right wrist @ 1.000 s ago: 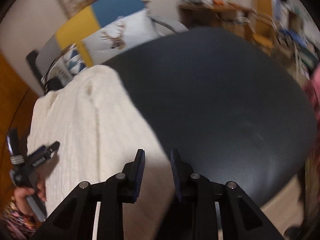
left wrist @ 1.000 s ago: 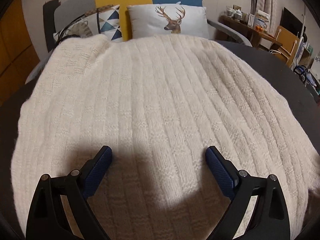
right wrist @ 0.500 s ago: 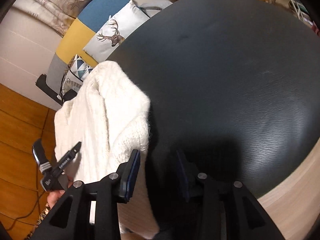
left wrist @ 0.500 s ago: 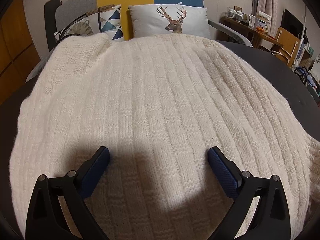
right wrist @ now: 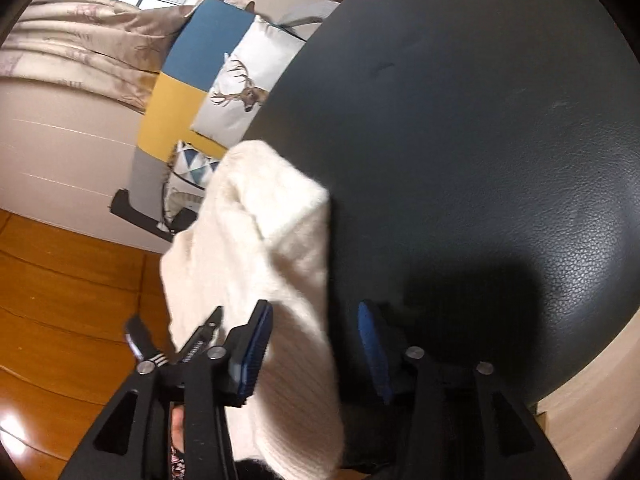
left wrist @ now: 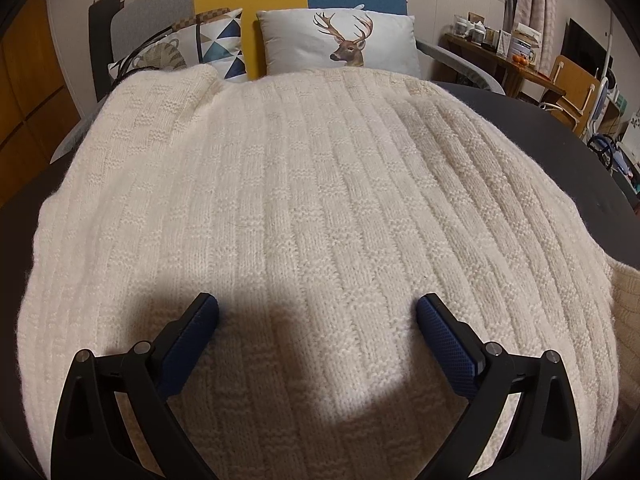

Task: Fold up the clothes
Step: 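Grasp a sleeve with the right gripper and pull it outward from the body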

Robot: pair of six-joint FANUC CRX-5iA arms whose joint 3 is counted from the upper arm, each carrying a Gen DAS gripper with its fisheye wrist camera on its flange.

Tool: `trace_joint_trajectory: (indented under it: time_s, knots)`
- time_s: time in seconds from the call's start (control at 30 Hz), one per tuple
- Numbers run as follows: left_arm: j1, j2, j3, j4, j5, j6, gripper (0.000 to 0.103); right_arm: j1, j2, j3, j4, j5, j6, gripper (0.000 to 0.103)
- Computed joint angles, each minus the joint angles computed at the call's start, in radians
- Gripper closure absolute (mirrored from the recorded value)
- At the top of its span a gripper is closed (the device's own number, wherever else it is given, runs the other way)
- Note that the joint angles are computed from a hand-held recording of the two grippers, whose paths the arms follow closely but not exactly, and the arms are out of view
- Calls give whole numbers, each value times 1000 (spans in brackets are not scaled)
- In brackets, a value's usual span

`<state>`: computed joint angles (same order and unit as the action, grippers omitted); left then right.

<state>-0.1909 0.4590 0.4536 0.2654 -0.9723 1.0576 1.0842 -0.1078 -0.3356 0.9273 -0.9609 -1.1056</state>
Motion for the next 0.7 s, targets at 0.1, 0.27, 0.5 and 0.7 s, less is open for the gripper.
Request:
trace_joint_trajectory:
  time_s: [0.1, 0.27, 0.5, 0.7]
  knots:
    - [1, 1, 0, 5, -1, -2, 2, -16, 6, 11, -35, 52, 46, 33]
    - [3, 2, 0, 8, -1, -4, 2, -28, 114, 210, -253, -71, 394, 32]
    - [5, 2, 0, 12, -2, -7, 2, -45, 285, 487, -401, -373, 805, 86]
    - [5, 4, 2, 13, -4, -7, 2, -41, 326, 586, -369, -667, 950, 87]
